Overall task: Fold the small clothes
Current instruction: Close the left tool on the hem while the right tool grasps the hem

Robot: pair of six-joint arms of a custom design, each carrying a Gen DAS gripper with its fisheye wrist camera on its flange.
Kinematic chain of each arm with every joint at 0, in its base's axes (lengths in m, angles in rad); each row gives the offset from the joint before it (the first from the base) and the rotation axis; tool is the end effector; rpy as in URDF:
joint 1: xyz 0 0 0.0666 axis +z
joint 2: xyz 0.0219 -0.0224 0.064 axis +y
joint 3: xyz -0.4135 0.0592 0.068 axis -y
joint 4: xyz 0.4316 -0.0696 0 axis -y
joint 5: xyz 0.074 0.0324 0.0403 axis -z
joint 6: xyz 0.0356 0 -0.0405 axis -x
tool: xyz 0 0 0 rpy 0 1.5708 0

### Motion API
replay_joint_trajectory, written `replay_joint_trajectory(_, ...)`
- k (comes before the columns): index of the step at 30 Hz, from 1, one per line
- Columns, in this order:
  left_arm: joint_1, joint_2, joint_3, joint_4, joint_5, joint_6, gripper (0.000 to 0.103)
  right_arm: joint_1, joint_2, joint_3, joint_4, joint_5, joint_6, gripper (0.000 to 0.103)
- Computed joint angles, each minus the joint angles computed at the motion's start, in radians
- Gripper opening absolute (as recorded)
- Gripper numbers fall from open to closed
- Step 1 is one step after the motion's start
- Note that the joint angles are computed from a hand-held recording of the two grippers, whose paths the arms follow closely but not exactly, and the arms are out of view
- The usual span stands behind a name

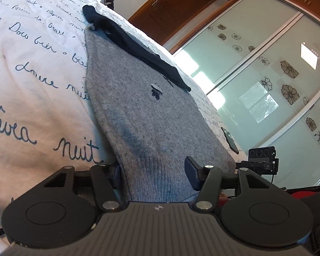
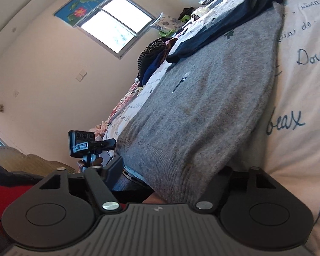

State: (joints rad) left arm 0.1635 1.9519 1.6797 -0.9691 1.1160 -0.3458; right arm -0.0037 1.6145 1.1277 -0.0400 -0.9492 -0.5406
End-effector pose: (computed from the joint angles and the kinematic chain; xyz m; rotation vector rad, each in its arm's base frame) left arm 0.6795 0.0793 0.2882 0.4392 2.2288 -1.2702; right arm 0.5713 0.0264 0.2910 -0.0321 2.1103 1.3114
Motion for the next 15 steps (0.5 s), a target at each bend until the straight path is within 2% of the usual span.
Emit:
replay_joint_trajectory(1,0.000,0.001,0.000,0.002,0.002,0.008,0.051,-0.004,0.003,-0.006,0.010,-0.001,-0.020,0.041)
replay_joint_trajectory(3,-0.003,0.007,0.009,-0.011,0.001,0.011,0.041,-0.007,0.008,-0.016,0.030,-0.008,-0.053,0.034)
replay_joint_trajectory(4,-0.007,0.010,0.015,-0.025,-0.009,0.004,0.036,-0.007,0.009,-0.021,0.045,-0.016,-0.064,0.033)
replay_joint_trajectory(6,-0.016,0.015,0.029,-0.063,-0.047,-0.023,0.012,-0.001,0.011,-0.021,0.045,-0.025,-0.063,0.033)
replay_joint_trajectory(8,-0.021,0.017,0.035,-0.082,-0.072,-0.034,0.008,0.007,0.014,-0.007,0.005,-0.025,-0.031,0.031)
replay_joint_trajectory(10,-0.021,0.007,0.023,-0.059,-0.088,-0.020,0.007,0.017,0.014,0.008,-0.059,-0.001,0.010,0.018)
replay_joint_trajectory(12,-0.020,-0.007,0.006,-0.029,-0.097,-0.005,0.006,0.022,0.010,0.013,-0.093,0.027,0.023,0.009)
replay_joint_trajectory(15,-0.022,-0.030,-0.013,0.001,-0.118,-0.002,0.006,0.030,-0.005,0.012,-0.124,0.065,0.038,0.006)
